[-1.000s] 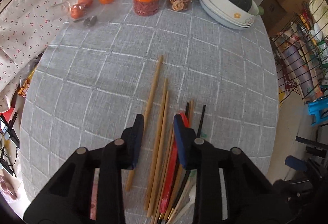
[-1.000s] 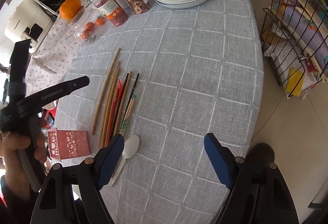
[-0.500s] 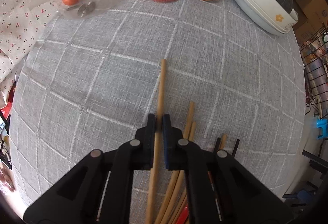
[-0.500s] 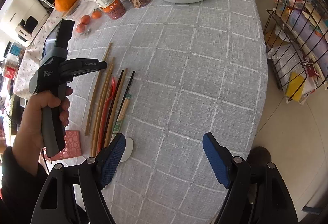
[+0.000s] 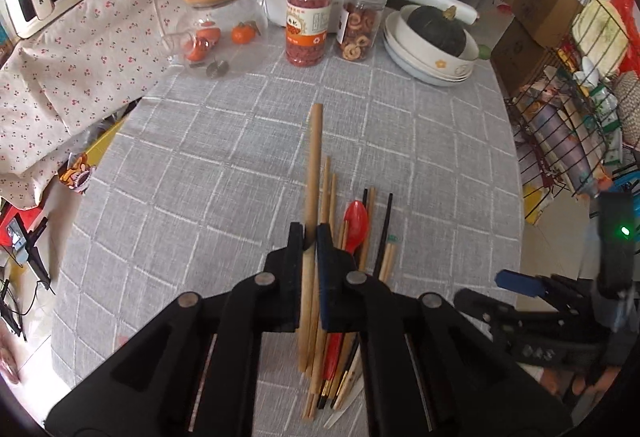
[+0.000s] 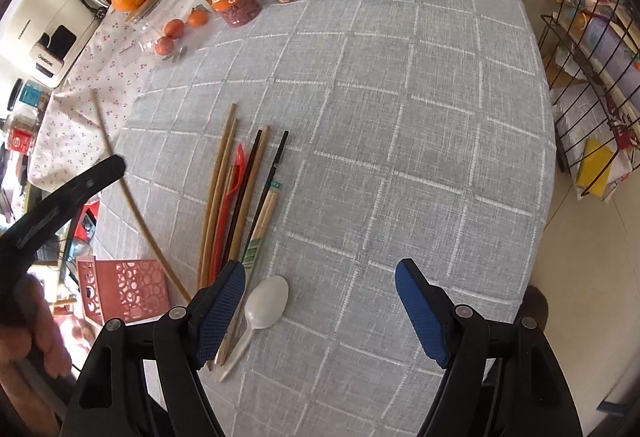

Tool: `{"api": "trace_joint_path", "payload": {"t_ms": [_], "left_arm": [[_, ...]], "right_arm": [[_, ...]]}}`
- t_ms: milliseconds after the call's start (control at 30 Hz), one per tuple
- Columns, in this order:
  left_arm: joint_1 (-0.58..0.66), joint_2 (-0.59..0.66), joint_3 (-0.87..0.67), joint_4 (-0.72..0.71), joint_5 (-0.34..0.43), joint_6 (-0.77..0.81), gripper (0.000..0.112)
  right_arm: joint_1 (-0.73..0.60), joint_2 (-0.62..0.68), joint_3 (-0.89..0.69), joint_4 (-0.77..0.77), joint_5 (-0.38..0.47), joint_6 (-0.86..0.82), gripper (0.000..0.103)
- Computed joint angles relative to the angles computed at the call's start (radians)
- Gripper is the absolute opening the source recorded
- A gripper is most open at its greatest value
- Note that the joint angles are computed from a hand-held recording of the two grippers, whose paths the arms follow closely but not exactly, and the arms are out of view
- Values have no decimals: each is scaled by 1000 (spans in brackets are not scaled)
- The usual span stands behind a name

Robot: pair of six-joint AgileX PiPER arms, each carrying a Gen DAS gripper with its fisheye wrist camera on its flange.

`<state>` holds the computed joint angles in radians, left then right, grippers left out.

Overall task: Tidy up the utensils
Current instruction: 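Lift the wooden chopstick upright with the left tool while the right tool grasps a green-banded chopstick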

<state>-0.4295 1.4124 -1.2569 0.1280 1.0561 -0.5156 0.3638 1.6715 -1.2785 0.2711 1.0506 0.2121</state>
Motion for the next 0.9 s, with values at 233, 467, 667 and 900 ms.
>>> {"api": "trace_joint_path", "payload": {"t_ms": [233, 467, 667, 900], "left_arm": [[-51, -185, 172, 52, -107, -36, 7], [25, -299, 194, -56, -105, 47, 7], [90, -348, 202, -119, -86, 105, 7], [123, -374, 200, -132, -77, 123, 7]], "right_arm": [[35, 46, -14, 7, -12, 33, 70], [48, 94, -24, 24, -24, 40, 55], [47, 158, -45, 45, -49, 46, 38], [81, 221, -89, 68, -89, 53, 32]]}}
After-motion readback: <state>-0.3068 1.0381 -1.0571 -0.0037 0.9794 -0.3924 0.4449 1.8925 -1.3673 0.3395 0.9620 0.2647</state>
